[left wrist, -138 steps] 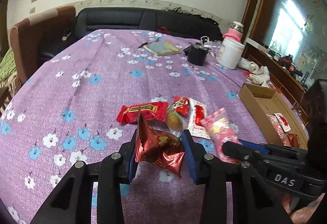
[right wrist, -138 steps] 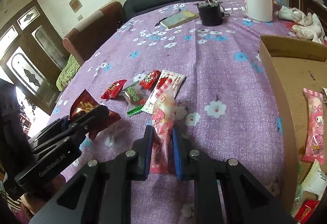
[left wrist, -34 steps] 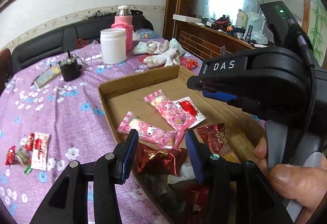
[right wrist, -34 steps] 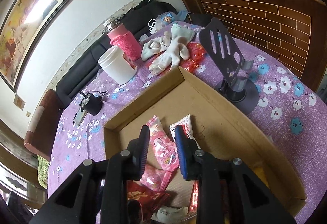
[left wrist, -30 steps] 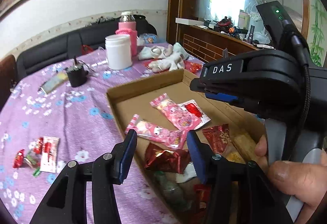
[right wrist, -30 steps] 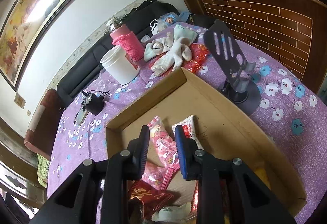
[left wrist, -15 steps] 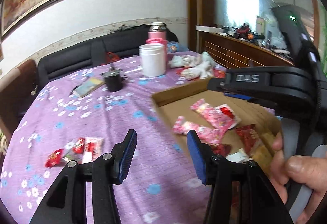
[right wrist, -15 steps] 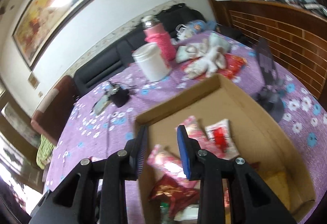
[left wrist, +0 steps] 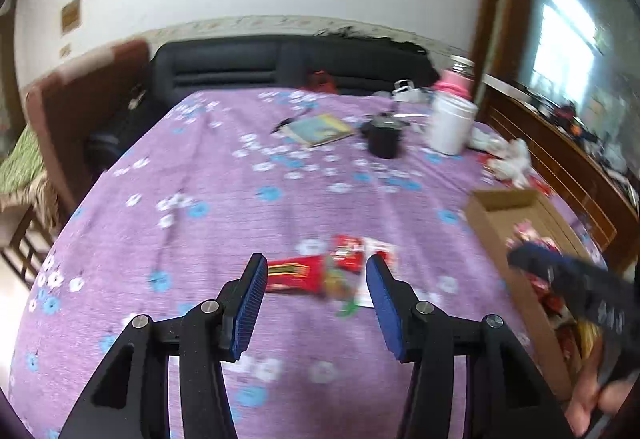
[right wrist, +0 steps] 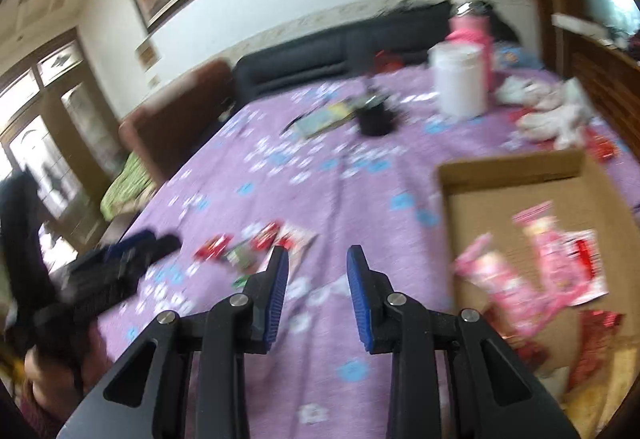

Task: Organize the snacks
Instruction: 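Move both tools back over the tablecloth, then grasp the red chocolate bar with the left tool while the right tool grasps the green-stick candy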

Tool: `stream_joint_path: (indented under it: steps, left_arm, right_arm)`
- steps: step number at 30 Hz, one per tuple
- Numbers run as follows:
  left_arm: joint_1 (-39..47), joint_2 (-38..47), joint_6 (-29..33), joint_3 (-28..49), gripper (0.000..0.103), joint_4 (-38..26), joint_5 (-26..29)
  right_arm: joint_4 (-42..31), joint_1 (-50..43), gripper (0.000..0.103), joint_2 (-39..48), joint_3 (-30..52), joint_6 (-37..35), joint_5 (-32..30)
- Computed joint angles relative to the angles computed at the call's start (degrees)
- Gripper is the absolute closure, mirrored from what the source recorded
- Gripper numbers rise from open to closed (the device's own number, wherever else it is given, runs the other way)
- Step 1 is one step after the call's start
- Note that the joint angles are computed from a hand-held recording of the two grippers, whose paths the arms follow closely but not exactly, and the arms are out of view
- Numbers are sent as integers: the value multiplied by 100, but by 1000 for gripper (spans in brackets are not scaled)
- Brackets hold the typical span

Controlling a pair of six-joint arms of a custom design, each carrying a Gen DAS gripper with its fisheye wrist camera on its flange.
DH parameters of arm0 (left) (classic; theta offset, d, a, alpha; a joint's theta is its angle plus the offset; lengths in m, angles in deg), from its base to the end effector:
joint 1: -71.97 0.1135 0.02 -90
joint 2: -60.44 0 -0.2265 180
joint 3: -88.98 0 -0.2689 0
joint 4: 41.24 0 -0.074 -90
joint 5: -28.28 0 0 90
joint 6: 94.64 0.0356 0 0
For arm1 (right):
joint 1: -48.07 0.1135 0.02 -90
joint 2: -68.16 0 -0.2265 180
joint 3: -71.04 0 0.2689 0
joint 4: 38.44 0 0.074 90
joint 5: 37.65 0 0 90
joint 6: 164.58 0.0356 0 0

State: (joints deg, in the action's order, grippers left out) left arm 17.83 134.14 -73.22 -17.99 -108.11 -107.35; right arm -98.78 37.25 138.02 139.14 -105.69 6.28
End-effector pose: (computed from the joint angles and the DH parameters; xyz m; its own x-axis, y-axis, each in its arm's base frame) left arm 0.1747 -0.1983 0.2364 -0.5764 -0.3139 -0.7545 -0.3554 0.9277 -0.1144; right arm 0.2572 -0.0231 0.2307 -0.6395 -0.2427 -0.7295 -0.6204 0.7233 0.3032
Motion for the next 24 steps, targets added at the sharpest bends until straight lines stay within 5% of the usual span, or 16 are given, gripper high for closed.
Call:
stream_joint_path:
  steps: [6,14,22,24]
  left_arm:
    - [1304,-832,801,-931,49,875,1249]
    - [2429,-406,1756,-1347,49,2374,3039]
    - [1758,-1400,1929,-1800,48,1778,3560]
    - [1320,-1624,2085,-1751,39,1417,3426]
  right_arm:
    - [-273,316,74,317,15,-74,132]
    - [-219,343,74,413,22,-10,245]
    - [-386,232,70,540,186,-31,94]
    - [-408,236,69,487,163,-45,67]
